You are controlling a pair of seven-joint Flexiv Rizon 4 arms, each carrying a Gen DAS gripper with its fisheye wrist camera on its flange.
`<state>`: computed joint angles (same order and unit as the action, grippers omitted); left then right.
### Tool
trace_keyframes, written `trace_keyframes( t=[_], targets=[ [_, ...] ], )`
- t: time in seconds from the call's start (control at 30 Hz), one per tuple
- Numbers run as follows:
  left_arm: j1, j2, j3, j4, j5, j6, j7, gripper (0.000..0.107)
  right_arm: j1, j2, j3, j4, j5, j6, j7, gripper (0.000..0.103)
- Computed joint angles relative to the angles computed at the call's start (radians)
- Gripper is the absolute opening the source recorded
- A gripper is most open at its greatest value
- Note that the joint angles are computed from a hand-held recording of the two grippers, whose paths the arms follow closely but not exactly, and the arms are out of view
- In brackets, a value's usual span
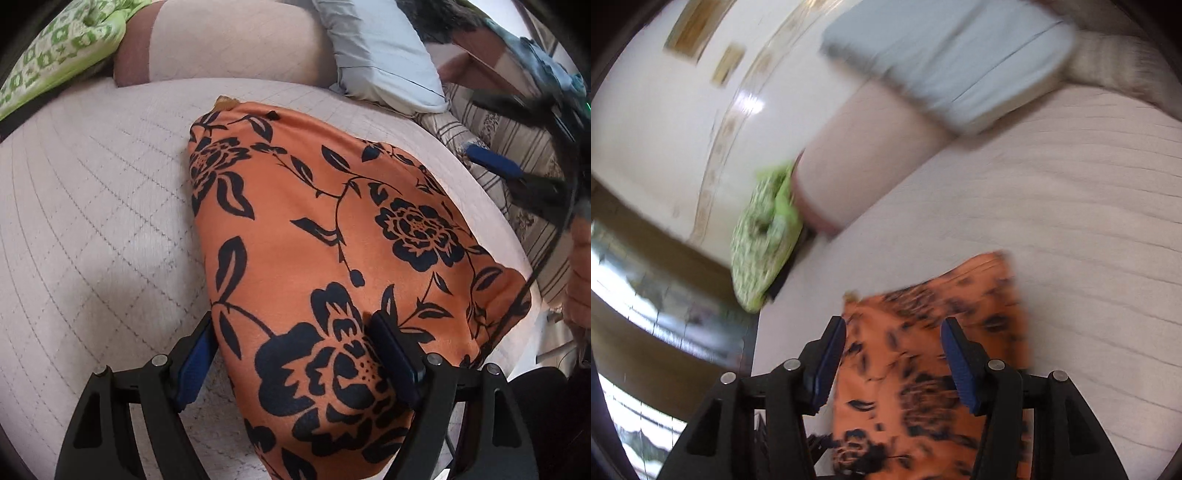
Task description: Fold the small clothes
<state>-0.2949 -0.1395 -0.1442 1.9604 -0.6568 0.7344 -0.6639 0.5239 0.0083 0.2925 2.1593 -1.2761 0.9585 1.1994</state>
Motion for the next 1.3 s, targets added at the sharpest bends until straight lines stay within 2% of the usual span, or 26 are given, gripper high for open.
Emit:
trace_keyframes(
  t=[0.07, 0.23, 0.27, 0.3, 0.37, 0.47, 0.57, 0.63, 0.7, 0.8, 0.87, 0.9, 0.97, 1.03, 1.1, 1.13, 1.17, 1.2, 1.3],
  targets=[
    [0.002, -0.003, 0.001, -0.005, 0.002, -0.009, -0.006, 0.083, -0.004, -0.085, -0.027, -0.064, 0.058, 0.075, -0.111, 0.055],
    [-0.003, 0.018, 0.003, 0.024, 0.001, 0.022, 0.022, 0.083, 0.027, -0.188, -0.043, -0.118, 0.345, 0.055, -0.363, 0.051],
    [-0.006, 0.024, 0.003, 0.031, 0.000, 0.030, 0.031, 0.083, 0.031, -0.193, -0.045, -0.106, 0.395, 0.055, -0.382, 0.045],
    [-0.008, 0.028, 0.003, 0.037, 0.001, 0.039, 0.041, 0.083, 0.032, -0.201, -0.057, -0.090, 0.412, 0.078, -0.374, 0.031],
    [-0.010, 0.031, 0.004, 0.042, -0.003, 0.041, 0.054, 0.083, 0.035, -0.197, -0.095, -0.050, 0.370, 0.112, -0.311, 0.019],
    [-0.009, 0.031, 0.005, 0.038, -0.002, 0.024, 0.055, 0.083, 0.012, -0.190, -0.135, -0.003, 0.283, 0.187, -0.234, 0.012],
    [-0.004, 0.036, 0.011, 0.038, -0.002, 0.012, 0.071, 0.083, -0.007, -0.179, -0.157, 0.020, 0.184, 0.236, -0.122, 0.012],
    [-0.002, 0.040, 0.013, 0.032, 0.003, 0.006, 0.068, 0.083, -0.010, -0.169, -0.147, 0.005, 0.174, 0.206, -0.111, 0.013],
    [0.001, 0.049, 0.015, 0.031, -0.029, 0.015, 0.068, 0.083, -0.012, -0.159, -0.151, -0.024, 0.076, 0.182, -0.105, 0.018],
    [-0.003, 0.065, 0.018, 0.042, -0.079, 0.065, 0.094, 0.083, -0.045, -0.191, -0.173, -0.092, -0.131, 0.297, -0.072, 0.018],
    [-0.008, 0.064, 0.021, 0.049, -0.055, 0.135, 0.079, 0.083, -0.071, -0.243, -0.191, -0.157, -0.280, 0.399, 0.001, 0.018],
    [-0.008, 0.058, 0.023, 0.046, -0.028, 0.146, 0.059, 0.083, -0.078, -0.262, -0.184, -0.179, -0.289, 0.419, -0.004, 0.018],
    [-0.002, 0.049, 0.024, 0.039, -0.004, 0.131, 0.034, 0.083, -0.075, -0.310, -0.172, -0.211, -0.225, 0.432, -0.083, 0.018],
    [-0.001, 0.048, 0.022, 0.047, -0.001, 0.142, 0.037, 0.083, -0.069, -0.342, -0.178, -0.220, -0.175, 0.452, -0.107, 0.018],
    [-0.004, 0.051, 0.020, 0.060, 0.012, 0.178, 0.047, 0.083, -0.071, -0.394, -0.166, -0.217, -0.039, 0.484, -0.188, 0.017],
    [-0.007, 0.052, 0.019, 0.066, 0.023, 0.196, 0.046, 0.083, -0.062, -0.414, -0.197, -0.218, -0.057, 0.535, -0.154, 0.017],
    [-0.008, 0.053, 0.017, 0.068, 0.025, 0.200, 0.048, 0.083, -0.045, -0.417, -0.249, -0.228, -0.140, 0.567, -0.073, 0.017],
    [-0.008, 0.054, 0.017, 0.068, 0.027, 0.199, 0.047, 0.083, -0.036, -0.414, -0.269, -0.228, -0.158, 0.581, -0.053, 0.017],
    [-0.007, 0.054, 0.017, 0.061, 0.038, 0.190, 0.035, 0.083, -0.030, -0.396, -0.252, -0.206, -0.084, 0.564, -0.123, 0.017]
  ],
)
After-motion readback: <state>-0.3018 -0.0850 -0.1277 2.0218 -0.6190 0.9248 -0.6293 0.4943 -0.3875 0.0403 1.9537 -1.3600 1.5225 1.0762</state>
